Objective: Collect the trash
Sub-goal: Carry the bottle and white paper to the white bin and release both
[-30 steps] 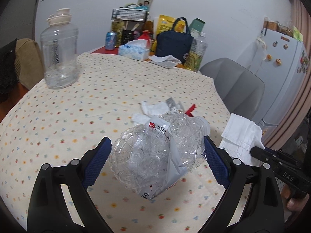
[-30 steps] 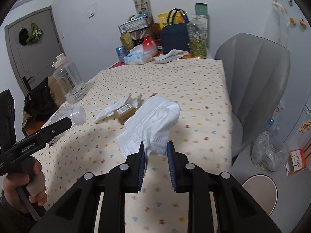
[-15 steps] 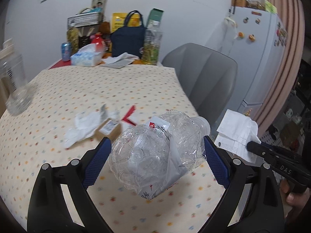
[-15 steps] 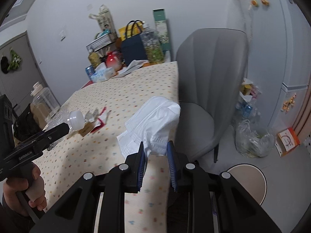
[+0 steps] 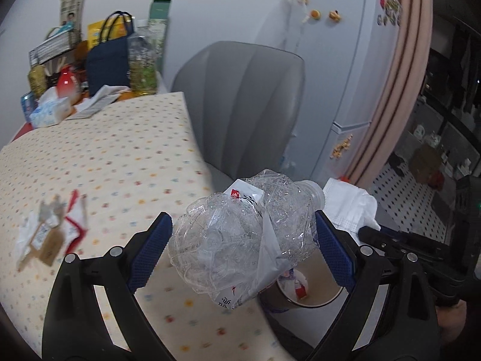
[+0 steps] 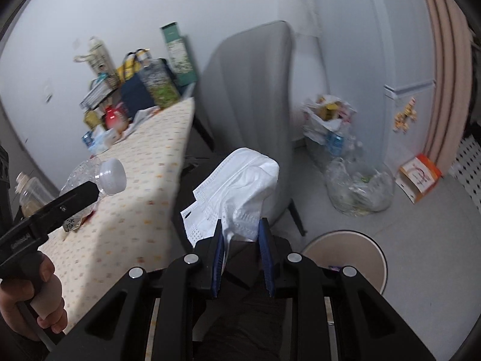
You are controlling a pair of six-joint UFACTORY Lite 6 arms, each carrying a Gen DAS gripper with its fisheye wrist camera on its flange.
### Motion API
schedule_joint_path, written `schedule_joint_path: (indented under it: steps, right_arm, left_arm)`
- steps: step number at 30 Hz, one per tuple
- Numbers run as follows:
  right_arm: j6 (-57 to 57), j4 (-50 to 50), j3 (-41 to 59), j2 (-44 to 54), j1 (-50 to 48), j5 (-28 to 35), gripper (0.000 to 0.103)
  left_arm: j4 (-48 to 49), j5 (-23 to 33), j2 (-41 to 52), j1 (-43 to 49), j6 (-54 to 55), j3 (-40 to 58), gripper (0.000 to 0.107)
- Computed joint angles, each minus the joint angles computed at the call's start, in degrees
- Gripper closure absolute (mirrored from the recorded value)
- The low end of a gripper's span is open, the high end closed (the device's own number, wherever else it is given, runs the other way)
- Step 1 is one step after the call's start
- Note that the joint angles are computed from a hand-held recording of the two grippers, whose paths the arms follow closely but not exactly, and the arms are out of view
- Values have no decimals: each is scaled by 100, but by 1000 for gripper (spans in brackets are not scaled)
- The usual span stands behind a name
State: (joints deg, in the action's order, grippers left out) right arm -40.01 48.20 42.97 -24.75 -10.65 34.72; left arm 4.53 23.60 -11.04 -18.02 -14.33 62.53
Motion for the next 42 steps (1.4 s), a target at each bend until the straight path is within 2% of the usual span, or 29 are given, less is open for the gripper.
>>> schedule_joint_path:
  steps: [4,9,13,17,19,21,25,26,32,34,36,42]
  right_arm:
    - [-882,552,-68,489,-782,159,80]
    - [-1864,1133,-61,1240,-1528,170,80]
    - [-2414,1484,27,1834,-1865,83,80]
    - [-3037,1985,265,2686,-2092,-93,75]
    - [-3288,2220,347,3058,-2122,-304,70]
    - [-3421,2364,463,3420,-2171,-394,54]
    - [-3544,2360,712,4167,-2455,-153,44]
    - [-3596,2376,715,4229,-2514,-139,40]
    - [-3729,2236,509,3916,-3119,-6,37]
    - [-3625,2041,458,3665,-3387,151,37]
    - [-3543,1857,417,3435,-3646,300,31]
    - [-3294,1378,478,2809,-4428,824,31]
  left_arm:
    - [460,-80,795,-511,-609,514,15]
    - [561,-50,1634,-860,-785,1158,15]
    - [540,-12,2197,-1051,-783,1611,15]
    - [529,54,2626,-1169,-790,1972,15]
    - [543,103,2830,-1239,-819,2147,15]
    - [608,144,2974,-1318,-890,2266,15]
    - [694,175,3114,-1448,-975,2348,15]
    - [703,191,3156,-1474,-981,2384,15]
    - [678,328,3496,-1664,-939,2751,15]
    - [680,368,3631,-1773,-958,2907,15]
    - [632,414,3815,-1870,-926,3110,15]
    - [412,616,4408,-2123,-815,3796,14]
